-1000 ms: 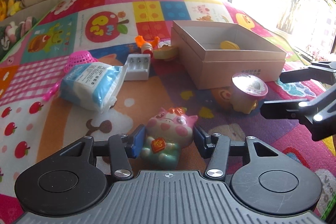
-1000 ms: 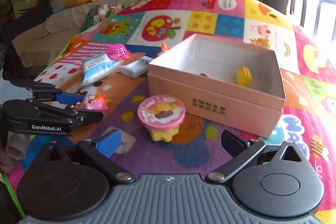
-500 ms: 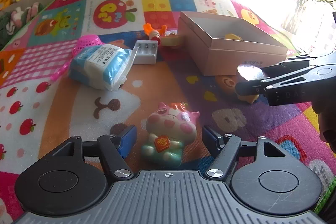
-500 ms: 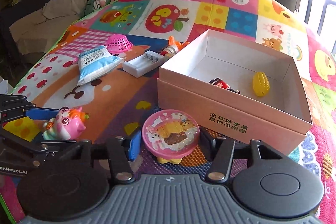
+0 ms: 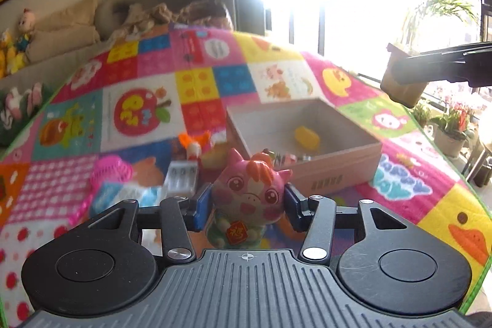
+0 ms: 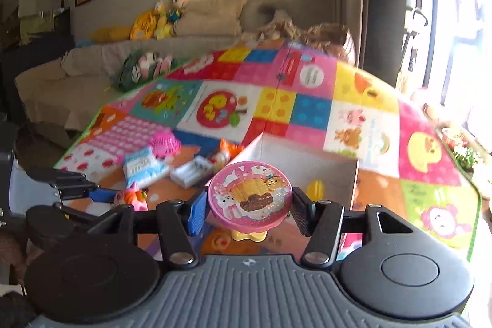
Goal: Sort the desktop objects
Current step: 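Drop the pig in the box with the left tool while the right drops the jar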
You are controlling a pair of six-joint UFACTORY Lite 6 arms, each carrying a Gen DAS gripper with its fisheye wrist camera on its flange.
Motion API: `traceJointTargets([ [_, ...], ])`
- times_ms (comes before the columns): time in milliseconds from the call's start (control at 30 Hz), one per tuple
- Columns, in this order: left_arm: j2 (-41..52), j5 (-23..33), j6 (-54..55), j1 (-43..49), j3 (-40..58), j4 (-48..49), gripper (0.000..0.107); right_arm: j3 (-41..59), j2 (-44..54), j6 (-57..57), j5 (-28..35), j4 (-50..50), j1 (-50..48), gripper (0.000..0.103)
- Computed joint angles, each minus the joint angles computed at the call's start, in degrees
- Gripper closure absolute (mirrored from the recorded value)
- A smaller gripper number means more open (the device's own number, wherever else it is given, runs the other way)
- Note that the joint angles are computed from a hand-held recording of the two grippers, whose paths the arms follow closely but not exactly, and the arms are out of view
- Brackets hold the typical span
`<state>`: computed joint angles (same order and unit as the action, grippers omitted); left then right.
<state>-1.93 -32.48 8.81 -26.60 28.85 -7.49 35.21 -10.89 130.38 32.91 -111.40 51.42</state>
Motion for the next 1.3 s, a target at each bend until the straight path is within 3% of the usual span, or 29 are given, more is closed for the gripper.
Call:
traceJointTargets([
  [133,6.37,-2.45,8.80,-4.86,11.45,-6.99,0.053,1.73,-5.49,-6.02,5.33,2.12,-1.84,0.047],
  [367,34.16,5.91,5.90,-3.26,46.22,-4.80,0.053,8.54,2.83,-0.78,2.67,-6.59,-13.56,0.047],
  [433,40.66,8.84,0.85,-2.32,54.21,-0.37,0.047,10.89,6.70,3.38,0.83,-10.52,-16.95,0.047],
  [500,44.36,10.93,1.18,-2.08,57.95,-1.98,0.032,13.40,10.86,7.63,-0.79,-14.26,-19.74,0.047],
  [667,39.51,4.92,-2.21,-0.42,45.12,1.54,0.017,19.02,20.71,16.95,-5.34,-21.84,-24.31,0.047],
  [833,29.74,-1.85,-12.86,5.02,26.67,11.83,0.012,24.09,29.11,22.18,-10.32,-24.81,-25.71,0.047],
  [933,23.93,-6.20,-17.00,9.37,15.43,17.04,0.011,27.09,32.69,18.57,-12.38,-20.00,-25.43,0.047],
  [1067,20.02,-10.07,-13.18,12.99,6.04,15.17,0.009,27.69,33.02,19.22,-15.68,-19.34,-26.32,0.047],
  [1133,19.97,-10.50,-12.26,15.22,4.15,14.67,0.007,27.18,31.96,17.83,-16.63,-17.48,-26.49,0.041],
  [1300,23.36,-9.84,-11.62,20.78,4.58,12.03,0.007,29.86,31.10,0.73,-14.86,-1.44,-22.72,0.039],
])
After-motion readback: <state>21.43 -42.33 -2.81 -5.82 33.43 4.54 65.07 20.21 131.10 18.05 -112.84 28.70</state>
